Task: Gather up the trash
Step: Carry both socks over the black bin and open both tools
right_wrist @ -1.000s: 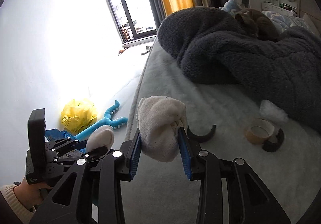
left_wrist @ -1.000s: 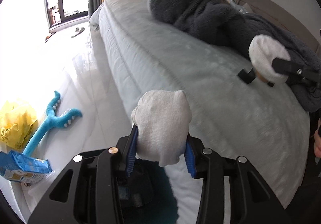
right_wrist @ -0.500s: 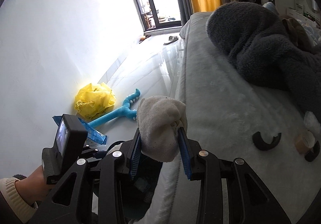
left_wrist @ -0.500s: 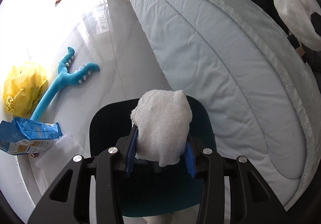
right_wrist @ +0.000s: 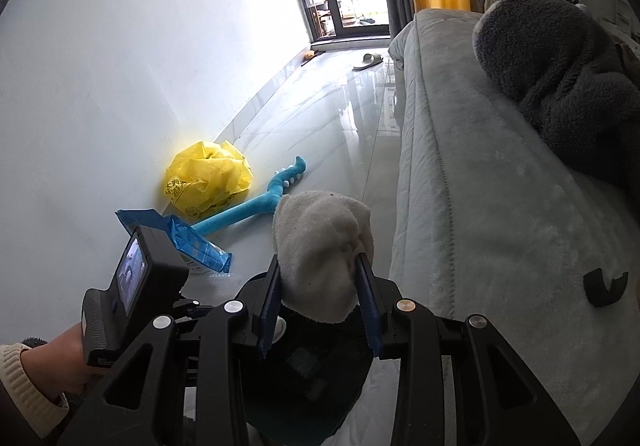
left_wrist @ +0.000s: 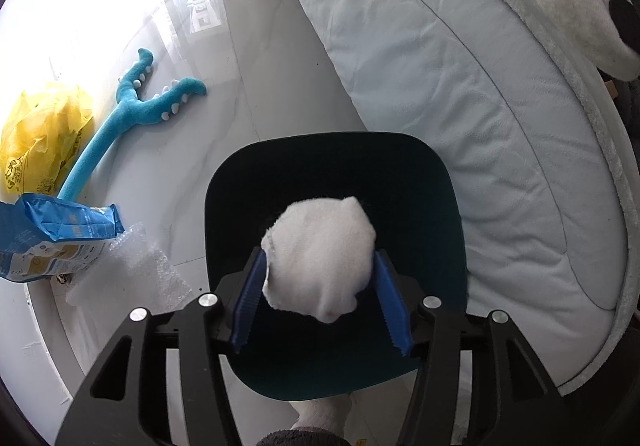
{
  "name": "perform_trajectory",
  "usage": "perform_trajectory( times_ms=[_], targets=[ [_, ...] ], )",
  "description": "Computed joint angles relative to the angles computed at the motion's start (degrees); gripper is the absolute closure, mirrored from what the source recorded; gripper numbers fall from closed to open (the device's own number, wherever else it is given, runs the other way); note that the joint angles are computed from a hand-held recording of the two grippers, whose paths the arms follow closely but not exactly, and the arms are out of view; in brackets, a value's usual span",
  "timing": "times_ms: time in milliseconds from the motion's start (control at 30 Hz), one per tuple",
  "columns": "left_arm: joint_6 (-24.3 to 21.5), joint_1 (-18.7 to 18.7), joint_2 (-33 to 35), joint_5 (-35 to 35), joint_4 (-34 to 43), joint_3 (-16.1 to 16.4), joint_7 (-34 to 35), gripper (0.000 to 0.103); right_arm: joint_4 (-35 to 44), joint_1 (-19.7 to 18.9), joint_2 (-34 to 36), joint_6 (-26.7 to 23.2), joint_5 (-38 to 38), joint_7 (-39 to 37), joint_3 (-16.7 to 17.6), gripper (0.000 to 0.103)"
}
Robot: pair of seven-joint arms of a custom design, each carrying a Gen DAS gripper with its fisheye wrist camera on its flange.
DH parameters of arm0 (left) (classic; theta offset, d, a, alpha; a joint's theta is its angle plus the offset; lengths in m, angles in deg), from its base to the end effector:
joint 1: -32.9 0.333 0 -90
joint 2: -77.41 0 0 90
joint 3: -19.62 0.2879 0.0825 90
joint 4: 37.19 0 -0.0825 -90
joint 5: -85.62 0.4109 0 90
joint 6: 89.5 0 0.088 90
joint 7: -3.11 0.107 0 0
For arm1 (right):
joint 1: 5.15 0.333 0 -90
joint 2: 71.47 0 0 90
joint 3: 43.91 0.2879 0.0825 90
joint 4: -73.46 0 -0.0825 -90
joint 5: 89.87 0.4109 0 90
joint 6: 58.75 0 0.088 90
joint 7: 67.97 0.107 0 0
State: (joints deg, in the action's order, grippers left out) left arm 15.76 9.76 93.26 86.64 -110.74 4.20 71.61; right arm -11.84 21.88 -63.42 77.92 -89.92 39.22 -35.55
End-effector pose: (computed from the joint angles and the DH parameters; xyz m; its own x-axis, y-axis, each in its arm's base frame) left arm 0.5483 -0.4018 0.6010 -0.2911 -0.9442 0.1544 -0.9376 0.2495 -0.2422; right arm 0.5537 0.3843 0.6483 0.3746 -0.9003 -0.2217 -0.7446 -0.1496 -0.6506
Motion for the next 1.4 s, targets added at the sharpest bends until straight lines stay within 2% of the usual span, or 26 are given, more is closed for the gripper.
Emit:
perform_trajectory(
  times_ms=[233, 433, 833, 1033, 1400],
  targets=[
    [3.91, 1.78, -4.89, -0.70, -5.37, 0.51, -0.70, 0.032, 4.25, 1.16, 3.97, -2.80, -0.81, -0.27, 0.19, 0.067],
    [9.90, 3.38, -9.22, -0.87, -10.34, 0.68, -0.34, 0.029, 8.06, 2.61, 7.90, -6.07, -1.40, -0.27, 0.11, 0.067],
    [21.53, 5.78, -15.80, -3.67, -17.34, 0.95, -0.61, 0.026, 14.92, 5.35, 14.88, -12.52, -2.00, -0.46, -0.30, 0.067],
    [27.39, 6.54, -18.77, -2.74, -20.24, 1.13, -2.03, 0.026, 19.25, 6.69, 18.95, -15.58, -1.80, -0.88, -0.40, 0.067],
    [32.82, 7.41, -21.30, -2.29, -22.76, 1.28, -2.33, 0.026, 25.93, 8.51, 24.57, -23.57, -0.89, -2.75, -0.86, 0.065]
  ],
)
